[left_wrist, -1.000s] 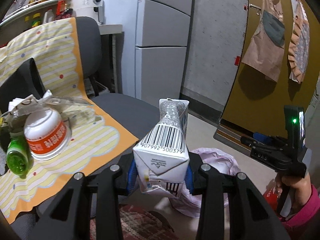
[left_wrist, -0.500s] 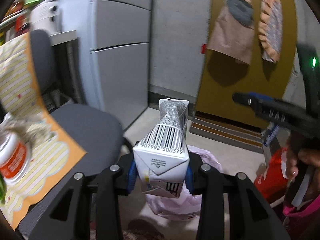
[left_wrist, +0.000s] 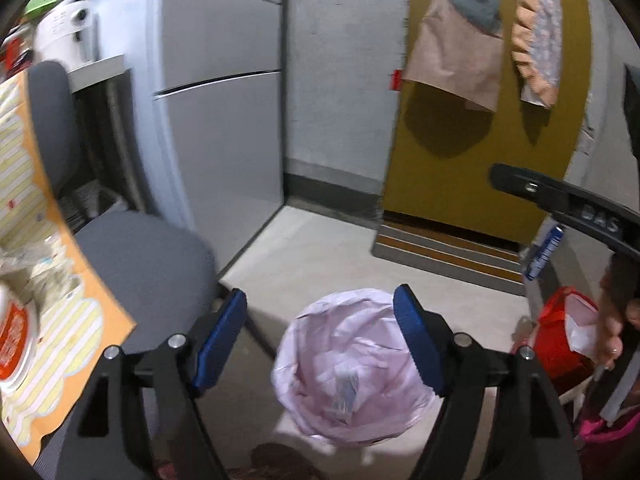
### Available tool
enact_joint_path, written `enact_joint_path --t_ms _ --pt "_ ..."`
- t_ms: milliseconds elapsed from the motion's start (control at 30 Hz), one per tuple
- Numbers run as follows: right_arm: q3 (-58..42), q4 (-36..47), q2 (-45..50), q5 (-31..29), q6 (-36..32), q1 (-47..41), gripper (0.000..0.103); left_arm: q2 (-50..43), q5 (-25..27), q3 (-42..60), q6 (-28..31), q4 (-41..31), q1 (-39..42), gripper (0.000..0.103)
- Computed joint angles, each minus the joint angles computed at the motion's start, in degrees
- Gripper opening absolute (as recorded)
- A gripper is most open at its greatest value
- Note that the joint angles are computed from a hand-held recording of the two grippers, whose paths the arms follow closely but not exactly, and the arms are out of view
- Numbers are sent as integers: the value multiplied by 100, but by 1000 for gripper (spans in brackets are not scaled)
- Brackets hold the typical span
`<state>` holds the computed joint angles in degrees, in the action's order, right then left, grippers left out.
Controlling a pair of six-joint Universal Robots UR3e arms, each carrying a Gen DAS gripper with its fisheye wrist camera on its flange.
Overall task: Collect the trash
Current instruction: 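Open the left gripper over the pink bin to drop the carton, then move both grippers back over the trash on the chair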
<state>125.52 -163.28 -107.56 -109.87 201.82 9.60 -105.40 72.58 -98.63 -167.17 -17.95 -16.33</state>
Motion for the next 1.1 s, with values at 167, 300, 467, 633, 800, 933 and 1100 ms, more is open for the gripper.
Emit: enact_joint_path --t_ms 167,300,467,633,800,933,1100 --pt "5 -550 240 767 -75 71 53 789 377 -774 -28 152 573 74" --pt "-560 -589 989 912 64 580 53 1739 350 -1603 0 120 1296 74" --pt "-1591 -298 1875 873 -13 1254 54 2970 124 -2481 183 -151 2390 74" --pt "-2660 119 2597 932 -188 1730 54 3986 -320 -2953 395 -834 3598 74" --pt "-3852 550 3415 1080 -445 2094 57 4783 -791 -3195 749 -1576 4969 74" --pt "-5129 1021 4175 1292 -623 2296 61 5211 -1125 -3191 1016 -2175 5946 74" --pt "-7681 2047 5545 1564 -921 2499 64 5321 -1369 -2915 1250 -2564 6952 74"
